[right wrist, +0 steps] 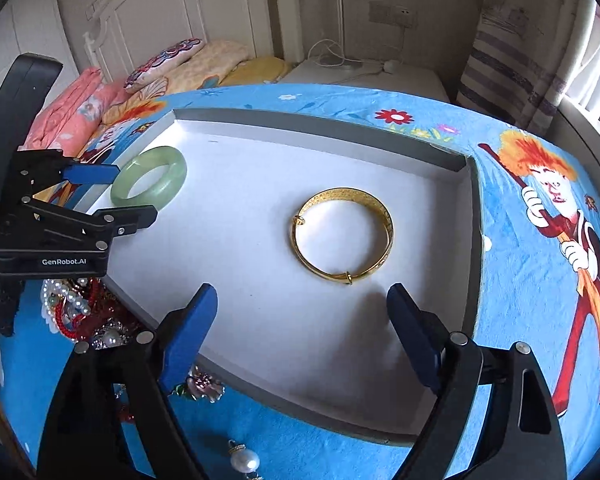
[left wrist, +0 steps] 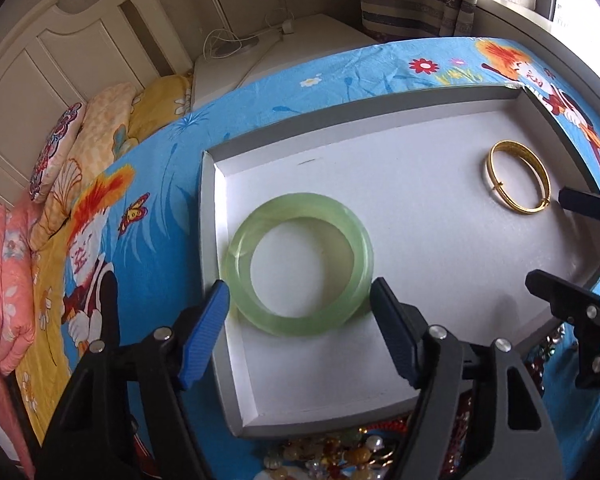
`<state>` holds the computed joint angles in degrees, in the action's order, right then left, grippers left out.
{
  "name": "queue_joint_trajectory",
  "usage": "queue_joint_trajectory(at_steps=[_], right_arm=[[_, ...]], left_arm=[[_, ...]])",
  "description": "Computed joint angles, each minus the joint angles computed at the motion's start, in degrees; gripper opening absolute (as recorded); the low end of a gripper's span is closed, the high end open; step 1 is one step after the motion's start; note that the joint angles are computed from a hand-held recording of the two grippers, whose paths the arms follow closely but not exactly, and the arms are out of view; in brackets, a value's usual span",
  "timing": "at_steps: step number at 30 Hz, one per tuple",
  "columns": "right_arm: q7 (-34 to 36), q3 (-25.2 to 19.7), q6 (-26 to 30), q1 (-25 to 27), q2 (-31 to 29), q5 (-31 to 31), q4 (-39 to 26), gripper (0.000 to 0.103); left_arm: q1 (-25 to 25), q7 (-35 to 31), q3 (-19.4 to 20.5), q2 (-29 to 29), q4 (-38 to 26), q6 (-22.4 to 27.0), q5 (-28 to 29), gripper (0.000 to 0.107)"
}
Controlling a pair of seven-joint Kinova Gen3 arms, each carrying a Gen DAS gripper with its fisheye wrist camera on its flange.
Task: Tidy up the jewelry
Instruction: 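Open both tools and lift them away from the bangles in the tray, then move the right tool to the dark red bead bracelet and grasp it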
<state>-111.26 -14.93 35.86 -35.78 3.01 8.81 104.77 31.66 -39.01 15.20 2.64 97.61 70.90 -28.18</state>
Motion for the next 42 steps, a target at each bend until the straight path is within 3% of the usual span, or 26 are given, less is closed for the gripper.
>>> queue_joint_trajectory(at_steps=[5,9,11,14,17,19,24,28,30,31,33,34,37,42], right_arm=[[6.6,-0.7,-0.6,0.5,-2.2,-4.5,2.4,0.084],[12.4,-0.8,-0.3,1.1,-4.5,-8.8,4.4,0.084],[14.3,-0.8,0.1,1.4,-5.8,-10.4,5.4,0.083],[13.3,-1.5,0.5,1.9,-8.3,-10.6,7.5,0.084],[7.5,-3.9,-0.2,2.4,-11.3,-8.1,10.2,0.084],[5.4,-4.9,-1.3,2.7,-13.2,-7.2,12.1,0.084],[2.6,-7.7,-3.2,5.3,-18.7,-6.4,15.6,0.088],[4.1,-4.9,-8.3,0.0,-28.3,-9.6,22.0,0.088],[7.4,-6.2,-6.9,-2.2,-30.7,-10.6,22.5,0.088],[9.4,-6.0,-5.9,-3.8,-30.9,-11.8,22.4,0.088],[12.9,-5.6,-4.8,-7.3,-30.4,-14.5,22.2,0.084],[14.5,-5.9,-4.5,-8.4,-29.7,-15.8,22.0,0.076],[15.1,-10.9,-3.5,-6.9,-27.2,-15.9,20.3,0.064],[16.3,-12.6,-2.6,-8.1,-23.0,-17.5,17.7,0.05]], left_arm=[[3.7,10.7,4.6,-3.4,5.2,1.8,-3.7,0.072],[-0.6,20.0,15.2,-5.8,7.3,3.3,-4.2,0.07],[-0.8,24.7,18.6,-6.2,8.0,4.3,-5.2,0.07],[6.0,31.7,17.7,-4.6,7.7,7.0,-7.9,0.07],[14.0,37.1,14.3,-3.0,8.1,8.5,-10.9,0.071],[16.2,40.1,14.8,-1.5,7.5,10.4,-12.1,0.072],[9.0,45.8,27.2,0.5,6.3,14.4,-13.2,0.073],[0.7,54.6,37.8,-8.8,10.8,9.8,-13.3,0.074],[0.2,59.3,43.1,-14.2,12.4,11.2,-16.5,0.088],[-0.2,61.6,45.8,-16.8,13.2,12.2,-18.0,0.101],[-1.5,66.3,50.8,-19.0,14.2,15.4,-18.9,0.101],[-1.4,67.9,52.1,-18.4,14.3,17.6,-18.3,0.101],[0.9,71.0,49.5,-17.6,15.6,20.6,-13.4,0.101],[11.5,78.9,36.3,-24.7,21.9,13.4,-9.9,0.101]])
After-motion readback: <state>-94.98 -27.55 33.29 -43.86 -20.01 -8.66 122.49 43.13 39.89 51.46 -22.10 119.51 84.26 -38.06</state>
